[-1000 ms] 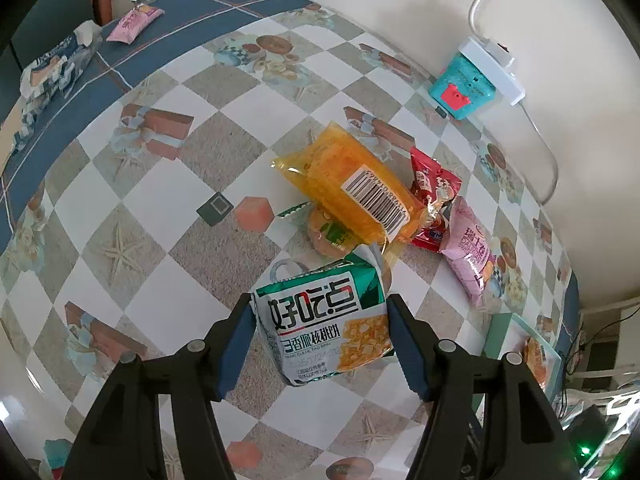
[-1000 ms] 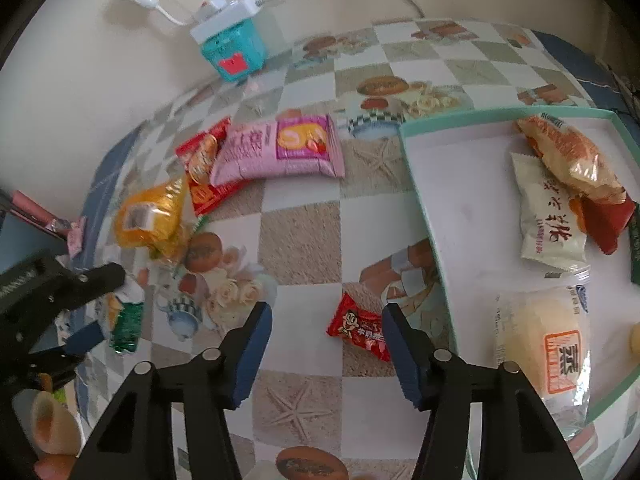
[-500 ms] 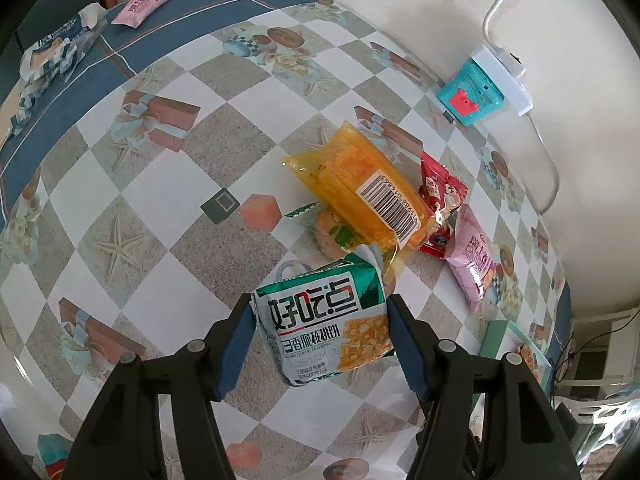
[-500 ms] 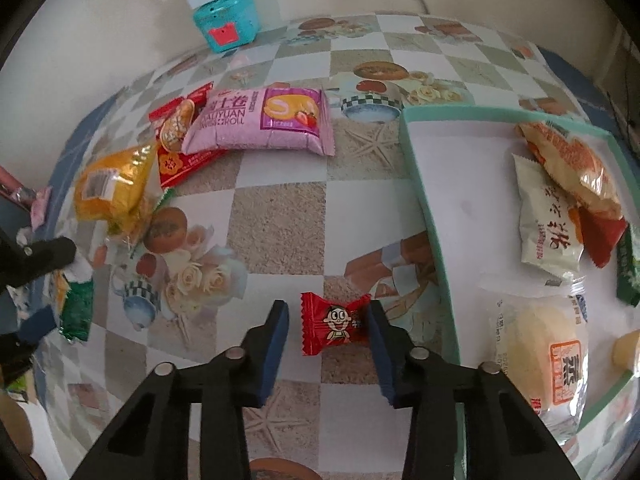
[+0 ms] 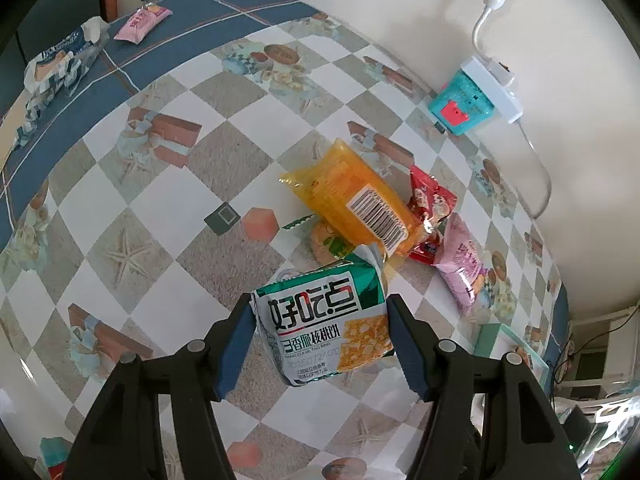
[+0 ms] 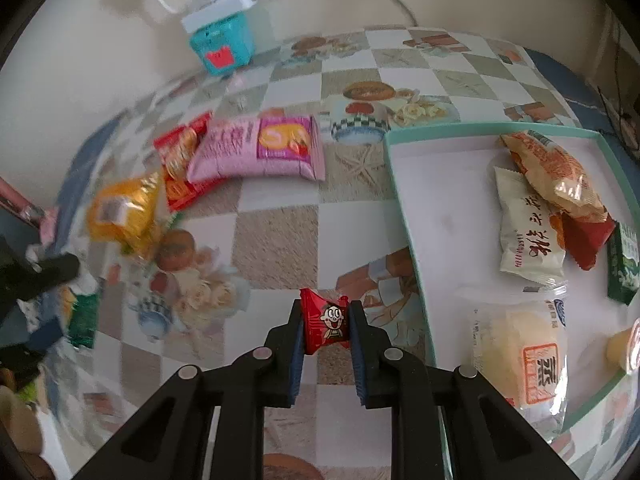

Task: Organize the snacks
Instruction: 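Carry the green pack and red candy into the tray and release both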

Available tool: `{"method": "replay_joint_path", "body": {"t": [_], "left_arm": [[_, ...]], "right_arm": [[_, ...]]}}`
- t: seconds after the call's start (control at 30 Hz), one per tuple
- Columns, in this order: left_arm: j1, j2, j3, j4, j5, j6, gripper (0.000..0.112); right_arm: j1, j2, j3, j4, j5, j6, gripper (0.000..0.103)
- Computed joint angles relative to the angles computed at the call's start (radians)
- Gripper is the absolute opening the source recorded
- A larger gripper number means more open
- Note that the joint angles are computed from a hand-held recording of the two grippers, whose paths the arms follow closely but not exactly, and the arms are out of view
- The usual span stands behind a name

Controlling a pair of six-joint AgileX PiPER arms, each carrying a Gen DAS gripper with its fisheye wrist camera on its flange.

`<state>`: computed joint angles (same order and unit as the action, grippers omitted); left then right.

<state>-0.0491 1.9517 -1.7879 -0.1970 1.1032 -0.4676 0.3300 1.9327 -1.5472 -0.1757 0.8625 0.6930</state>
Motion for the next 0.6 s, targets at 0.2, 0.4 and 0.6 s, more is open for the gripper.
{"method": "replay_joint_path", "body": {"t": [0.2, 0.4, 0.6], "left_arm": [[-0.022, -0.032, -0.011, 0.029, -0.006, -0.005, 0.067], [-0.076, -0.049, -0.040, 0.059, -0.003, 0.004, 0.067], [-0.160, -0.051, -0.073, 0.102, 0.013, 0.008, 0.067]], "right_arm": [[0.010, -0.059, -0.024, -0.076, 0.039, 0.073, 0.022], [-0.042, -0.127, 0.025, -0.092, 0.068, 0.130, 0.022], [-0.122, -0.226, 0.098, -0.125, 0.078, 0.187, 0.022]]}}
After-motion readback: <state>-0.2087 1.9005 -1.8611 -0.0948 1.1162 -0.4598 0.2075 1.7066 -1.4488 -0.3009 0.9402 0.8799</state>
